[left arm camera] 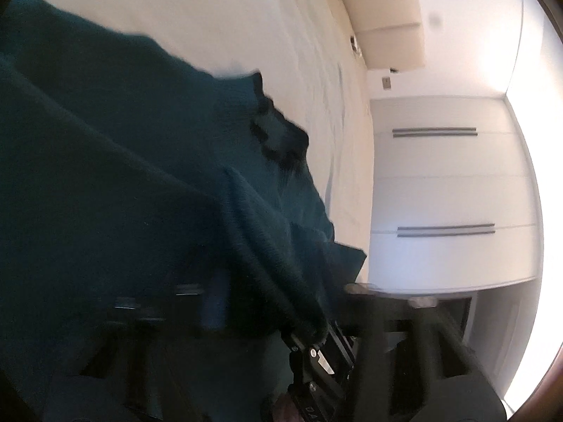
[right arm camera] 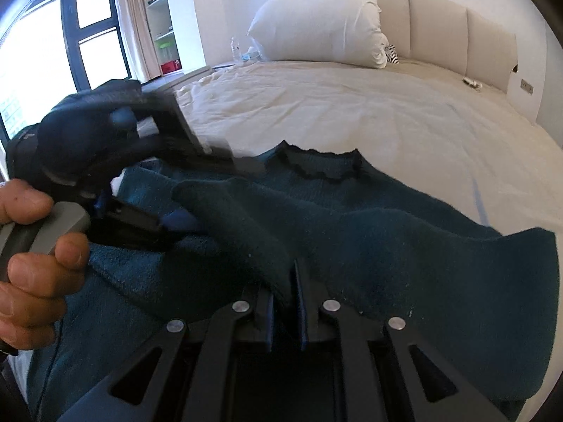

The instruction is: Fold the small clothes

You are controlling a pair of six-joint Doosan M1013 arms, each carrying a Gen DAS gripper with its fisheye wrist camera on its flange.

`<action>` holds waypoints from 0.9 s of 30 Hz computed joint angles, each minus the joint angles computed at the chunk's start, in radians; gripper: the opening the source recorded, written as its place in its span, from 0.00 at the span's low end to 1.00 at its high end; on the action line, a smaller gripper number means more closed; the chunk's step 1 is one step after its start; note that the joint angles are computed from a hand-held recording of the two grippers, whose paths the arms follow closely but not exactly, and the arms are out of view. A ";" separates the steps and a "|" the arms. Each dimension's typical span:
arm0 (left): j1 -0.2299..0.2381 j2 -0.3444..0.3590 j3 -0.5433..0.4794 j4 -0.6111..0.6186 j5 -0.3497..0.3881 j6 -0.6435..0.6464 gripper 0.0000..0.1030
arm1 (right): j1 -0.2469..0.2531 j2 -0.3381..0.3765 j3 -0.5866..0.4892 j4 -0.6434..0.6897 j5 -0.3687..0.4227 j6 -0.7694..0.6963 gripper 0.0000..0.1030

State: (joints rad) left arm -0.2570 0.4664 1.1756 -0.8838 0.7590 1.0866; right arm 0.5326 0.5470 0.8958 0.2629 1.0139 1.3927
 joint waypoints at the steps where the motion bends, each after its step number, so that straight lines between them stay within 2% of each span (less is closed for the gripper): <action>1: -0.004 0.006 -0.013 0.035 0.013 -0.017 0.20 | -0.010 0.000 -0.003 0.027 0.011 0.013 0.22; 2: -0.008 0.008 -0.020 0.071 0.018 -0.030 0.09 | -0.022 -0.010 0.008 0.059 0.009 0.035 0.28; 4: -0.014 0.001 -0.012 0.099 0.002 -0.041 0.07 | -0.054 -0.047 0.067 0.145 -0.033 0.077 0.54; 7: -0.030 -0.031 0.004 0.236 -0.027 -0.096 0.06 | -0.145 -0.165 0.269 0.345 -0.196 0.224 0.71; 9: -0.041 -0.057 0.024 0.326 -0.057 -0.121 0.06 | -0.204 -0.223 0.381 0.432 -0.277 0.377 0.78; 12: -0.051 -0.083 0.036 0.413 -0.076 -0.157 0.06 | -0.264 -0.272 0.484 0.552 -0.327 0.480 0.77; 17: -0.053 -0.115 0.080 0.497 -0.090 -0.218 0.06 | -0.277 -0.297 0.543 0.654 -0.398 0.506 0.77; 19: -0.053 -0.124 0.098 0.489 -0.094 -0.219 0.06 | -0.279 -0.295 0.554 0.701 -0.413 0.512 0.78; 24: -0.051 -0.152 0.151 0.457 -0.131 -0.187 0.06 | -0.283 -0.301 0.571 0.840 -0.430 0.487 0.78; 27: -0.044 -0.152 0.160 0.411 -0.131 -0.146 0.06 | -0.281 -0.270 0.523 0.783 -0.357 0.537 0.78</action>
